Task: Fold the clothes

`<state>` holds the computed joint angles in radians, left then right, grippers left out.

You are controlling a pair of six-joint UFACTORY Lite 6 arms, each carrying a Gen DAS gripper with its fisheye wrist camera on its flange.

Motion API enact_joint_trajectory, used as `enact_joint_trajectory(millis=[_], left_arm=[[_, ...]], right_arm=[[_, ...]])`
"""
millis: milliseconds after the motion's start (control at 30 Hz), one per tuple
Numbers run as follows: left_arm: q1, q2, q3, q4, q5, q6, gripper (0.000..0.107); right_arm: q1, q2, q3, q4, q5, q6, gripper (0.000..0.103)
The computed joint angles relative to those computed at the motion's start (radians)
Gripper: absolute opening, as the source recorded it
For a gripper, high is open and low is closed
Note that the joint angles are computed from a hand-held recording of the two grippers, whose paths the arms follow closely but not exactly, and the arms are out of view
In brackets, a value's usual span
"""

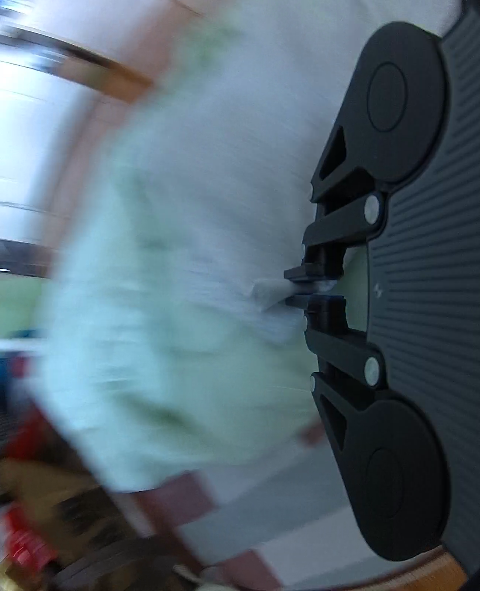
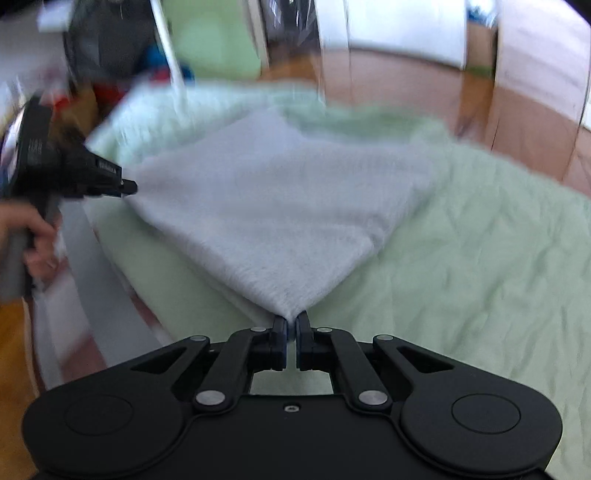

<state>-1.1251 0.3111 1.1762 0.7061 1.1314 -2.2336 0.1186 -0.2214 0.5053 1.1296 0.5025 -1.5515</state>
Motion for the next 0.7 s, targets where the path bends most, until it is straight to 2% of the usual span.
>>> enact_joint_trajectory(millis=[67,167,233,300,333,367,400,433,467,533,700], left_arm=[[-0.027,0.058,0.064,0.007,0.073,0.032,0.008],[-0.046,0.006,0.018,0.006,0.097,-0.029,0.012],[-0.061,-0.060,-0.025,-0.004,0.122,-0.087,0.020],[-0.083,-0.097,-0.012,-0.020,0.215,-0.101,0.023],[-0.082,-0.103,0.017,-0.041,0.268,-0.065,0.042],[-0.072,-0.118,0.037,-0.056,0.286,-0.015,0.055],[-0.074,-0.133,0.051,-0.040,0.288,0.013,0.062],[-0.088,-0.144,0.057,0.002,0.289,0.012,0.062],[-0.101,-0.154,0.062,0.054,0.279,0.021,0.062],[-0.081,-0.167,0.059,0.145,0.193,0.075,0.065],[0.166,-0.100,0.062,0.232,-0.148,0.195,0.067]], right_arm=[[0.049,0.008,-0.019,-0.011,-0.056,-0.004,0.004],[0.051,-0.036,-0.038,-0.028,-0.026,-0.019,0.005],[0.026,-0.017,-0.005,-0.134,0.018,0.049,0.005],[-0.043,0.010,0.063,-0.239,0.149,0.093,0.005],[-0.103,0.005,0.092,-0.239,0.232,0.081,0.011],[-0.181,0.024,0.137,-0.212,0.330,0.051,0.016],[-0.251,0.052,0.189,-0.187,0.423,0.034,0.033],[-0.305,0.113,0.257,-0.156,0.497,0.035,0.048],[-0.325,0.197,0.335,-0.128,0.534,0.062,0.051],[-0.353,0.361,0.501,-0.079,0.603,0.143,0.052],[-0.261,0.760,0.876,-0.070,0.527,0.385,0.052]])
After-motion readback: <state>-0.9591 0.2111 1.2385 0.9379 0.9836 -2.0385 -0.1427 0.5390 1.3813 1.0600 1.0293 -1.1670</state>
